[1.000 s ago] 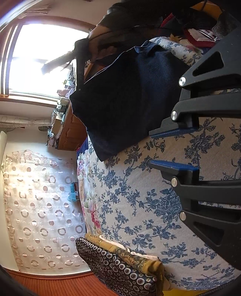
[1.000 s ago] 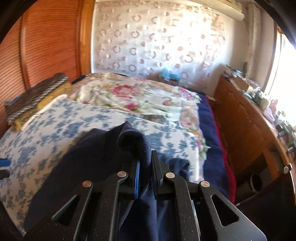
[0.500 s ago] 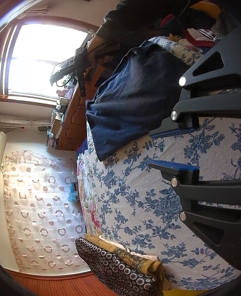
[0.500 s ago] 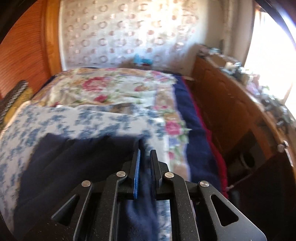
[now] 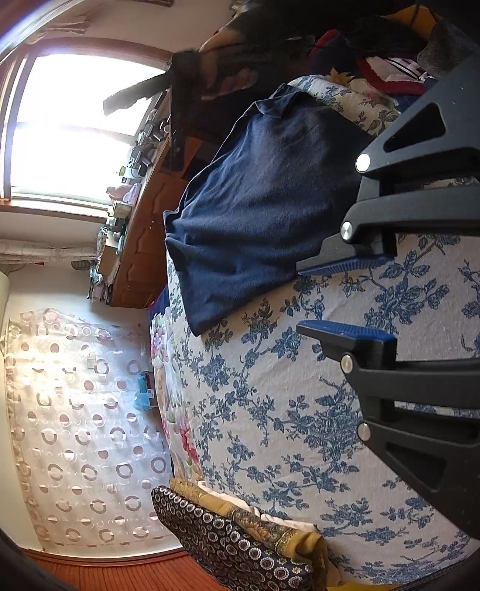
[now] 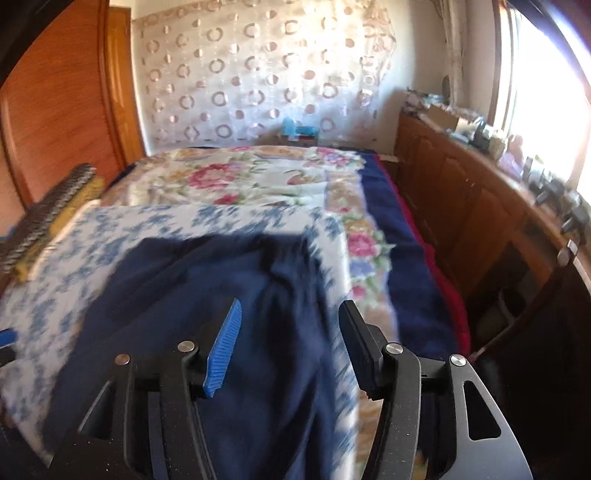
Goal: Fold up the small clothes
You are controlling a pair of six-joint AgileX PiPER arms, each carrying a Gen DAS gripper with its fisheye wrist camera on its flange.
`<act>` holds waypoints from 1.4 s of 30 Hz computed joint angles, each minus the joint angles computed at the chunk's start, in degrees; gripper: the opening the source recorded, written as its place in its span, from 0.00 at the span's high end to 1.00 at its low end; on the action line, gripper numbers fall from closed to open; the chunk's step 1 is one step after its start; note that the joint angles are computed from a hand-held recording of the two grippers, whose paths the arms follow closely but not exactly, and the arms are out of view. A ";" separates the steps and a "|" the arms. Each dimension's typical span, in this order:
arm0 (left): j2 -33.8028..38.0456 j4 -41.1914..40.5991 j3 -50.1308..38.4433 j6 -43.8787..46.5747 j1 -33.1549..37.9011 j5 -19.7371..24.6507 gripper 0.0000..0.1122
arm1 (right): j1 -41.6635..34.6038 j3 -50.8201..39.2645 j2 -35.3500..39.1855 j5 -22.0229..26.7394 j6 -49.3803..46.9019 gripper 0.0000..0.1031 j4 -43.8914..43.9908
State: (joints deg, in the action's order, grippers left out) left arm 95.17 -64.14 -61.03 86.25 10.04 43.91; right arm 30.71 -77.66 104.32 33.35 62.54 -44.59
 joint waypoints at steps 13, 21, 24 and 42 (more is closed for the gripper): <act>-0.39 1.28 1.63 -0.59 -3.50 -2.36 0.79 | 13.14 15.72 -7.54 1.05 17.84 0.46 -11.39; -0.49 2.08 2.90 -0.26 -5.43 -3.33 0.79 | 20.32 18.25 -5.93 5.40 23.54 0.46 -14.27; -0.57 2.40 3.36 -0.20 -5.86 -3.59 0.79 | 21.50 17.75 -3.64 10.07 21.70 0.46 -11.78; -0.92 5.94 5.64 -1.64 -6.54 -1.53 0.79 | 20.64 31.73 -13.24 7.10 36.09 0.46 -15.01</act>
State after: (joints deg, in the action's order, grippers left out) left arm 94.25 -58.20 -55.39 84.61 3.50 42.38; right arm 51.35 -45.93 91.08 40.45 98.62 -59.60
